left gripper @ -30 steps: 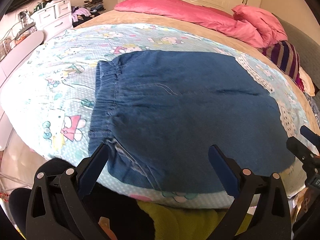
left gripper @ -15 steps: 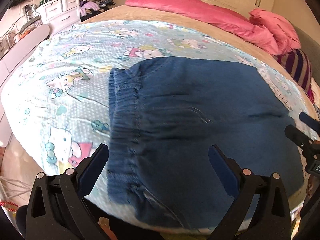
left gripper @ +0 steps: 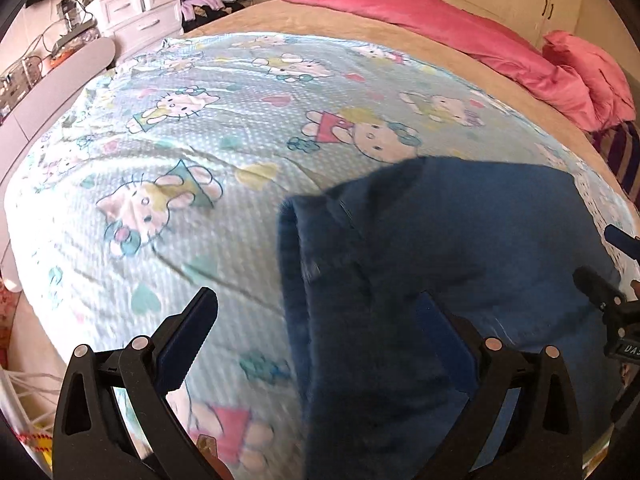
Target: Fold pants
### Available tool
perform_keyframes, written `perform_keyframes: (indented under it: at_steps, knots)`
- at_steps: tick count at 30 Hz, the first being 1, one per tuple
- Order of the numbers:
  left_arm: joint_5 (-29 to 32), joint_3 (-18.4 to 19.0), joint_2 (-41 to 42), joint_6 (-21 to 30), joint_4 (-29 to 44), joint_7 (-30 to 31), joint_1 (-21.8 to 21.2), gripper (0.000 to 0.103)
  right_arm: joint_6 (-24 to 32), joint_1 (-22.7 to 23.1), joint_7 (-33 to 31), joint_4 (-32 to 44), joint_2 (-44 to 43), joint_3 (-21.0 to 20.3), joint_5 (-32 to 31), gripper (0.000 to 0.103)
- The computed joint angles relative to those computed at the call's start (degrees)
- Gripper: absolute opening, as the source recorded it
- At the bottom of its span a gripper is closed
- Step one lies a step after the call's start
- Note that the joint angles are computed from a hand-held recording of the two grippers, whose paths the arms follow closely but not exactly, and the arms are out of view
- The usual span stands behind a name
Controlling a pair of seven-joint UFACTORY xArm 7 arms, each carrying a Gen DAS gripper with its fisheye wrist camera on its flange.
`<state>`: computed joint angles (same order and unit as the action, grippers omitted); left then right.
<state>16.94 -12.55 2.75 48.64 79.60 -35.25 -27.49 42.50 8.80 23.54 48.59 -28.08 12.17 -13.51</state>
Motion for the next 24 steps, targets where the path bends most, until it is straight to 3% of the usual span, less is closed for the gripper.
perform_keyframes:
  at_steps: [3, 16, 19, 20, 24]
  knots:
    - [-2.5, 0.6, 3.2, -1.2, 2.6, 4.1, 0.8, 0.099, -0.5, 0.5, -2.6, 2.3, 4.1, -1.7, 1.6, 0.095]
    - [-4.8, 3.2, 12.0, -3.0, 10.6, 9.3, 0.0, 0.096, -2.0, 0.8, -10.4, 12.9, 18.3, -4.9, 3.0, 0.095]
    - [-5.0, 3.3, 11.8, -5.0, 9.9, 10.5, -0.1, 0.054, -0.9, 1.1, -11.9, 16.3, 21.6, -5.0, 2.5, 0.095]
    - [-5.6, 3.1, 11.8, -5.6, 9.7, 11.7, 0.0, 0.046, -0.8, 1.3, -12.8, 17.1, 22.3, -5.2, 2.9, 0.095]
    - [-2.4, 3.4, 8.7, -9.8, 5.9, 11.6, -0.9, 0.035, -1.1, 2.0, -16.3, 19.8, 24.9, -5.5, 2.5, 0.095]
